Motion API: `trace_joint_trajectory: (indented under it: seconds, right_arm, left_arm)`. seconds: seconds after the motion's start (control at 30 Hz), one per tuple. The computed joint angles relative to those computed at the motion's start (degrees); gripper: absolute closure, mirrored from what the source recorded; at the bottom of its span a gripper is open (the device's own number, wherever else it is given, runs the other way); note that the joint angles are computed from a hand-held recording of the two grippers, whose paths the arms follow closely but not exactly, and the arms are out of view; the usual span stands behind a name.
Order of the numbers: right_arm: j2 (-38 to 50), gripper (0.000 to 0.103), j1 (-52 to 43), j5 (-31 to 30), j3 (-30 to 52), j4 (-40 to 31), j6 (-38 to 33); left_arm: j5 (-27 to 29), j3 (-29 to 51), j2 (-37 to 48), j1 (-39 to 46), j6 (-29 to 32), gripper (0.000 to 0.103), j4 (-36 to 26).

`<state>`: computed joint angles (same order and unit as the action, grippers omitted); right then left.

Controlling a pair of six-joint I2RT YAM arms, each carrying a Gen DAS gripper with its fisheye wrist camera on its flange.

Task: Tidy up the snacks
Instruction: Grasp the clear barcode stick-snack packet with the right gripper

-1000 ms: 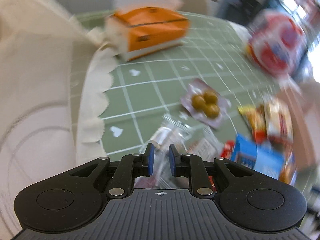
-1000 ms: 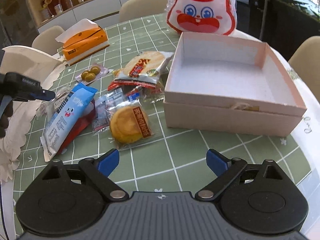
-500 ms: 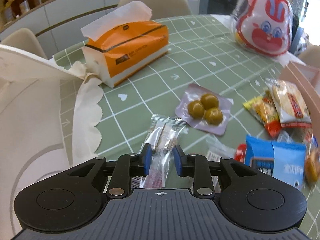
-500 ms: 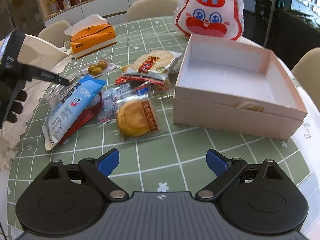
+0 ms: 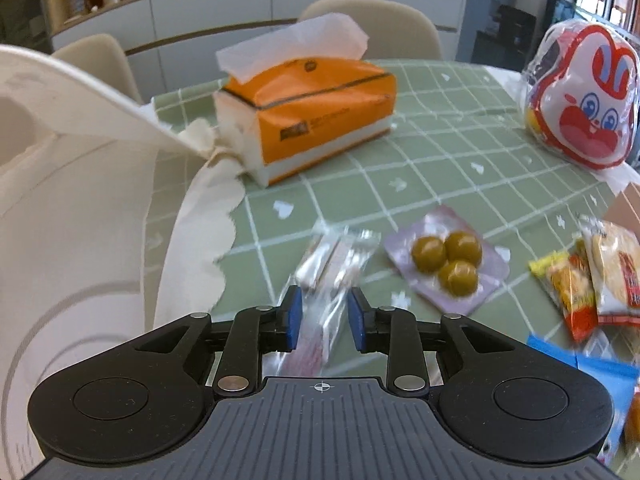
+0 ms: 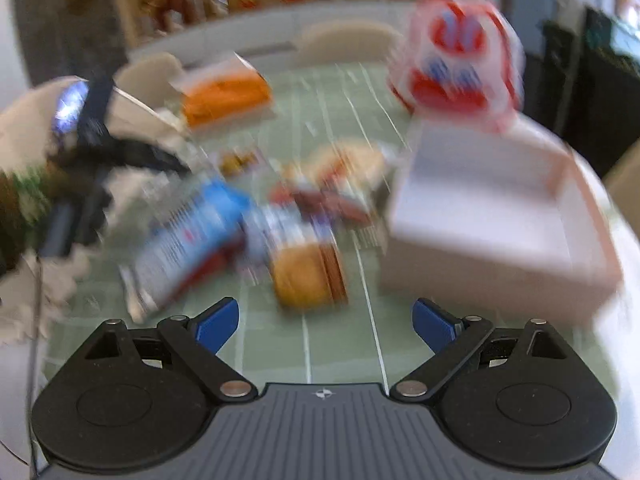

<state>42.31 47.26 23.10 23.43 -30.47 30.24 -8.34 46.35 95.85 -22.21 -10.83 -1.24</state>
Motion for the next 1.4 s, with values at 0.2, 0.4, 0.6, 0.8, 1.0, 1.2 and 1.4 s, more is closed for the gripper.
trace_joint_trajectory:
  seconds: [0.2, 0.4, 0.6, 0.8, 1.0, 1.2, 1.4]
  right_arm:
    - [27.32, 0.008, -14.9, -14.93, 14.57, 16.1, -11.91]
    - [54.81, 0.016, -12.67, -19.39, 35.21, 19.34, -5.0]
    - [77.85, 0.025, -7.93, -21.03, 59.25, 13.05, 1.04]
    - [85.37, 0.046, -1.05, -8.05, 68.92, 7.0, -8.14]
    - [71.28, 0.065, -3.5, -16.27, 50.17, 10.84, -9.58]
    - [50.66, 0.067, -7.79, -21.89, 27.19, 13.69, -6.49]
    - [34.66, 0.068, -10.02, -25.9, 13.05, 14.28, -2.49]
  left_arm:
    - [8.0, -6.34, -6.98, 2.44, -2.78, 0.08, -1.81]
    - [12.63, -14.28, -20.01, 4.85, -8.97, 0.082, -4.28]
    - [11.89, -20.34, -37.16, 2.86, -13.48, 0.081, -14.22]
    - [15.32, -23.64, -45.13, 4.04, -14.08, 0.081, -17.92]
    - [16.06, -25.05, -48.33, 7.01, -15.41, 0.081, -15.71]
    - [16.32, -22.86, -37.43, 5.14, -15.85, 0.081, -5.82]
    - [11.73, -14.2, -17.06, -1.82, -11.39, 0.081, 2.19]
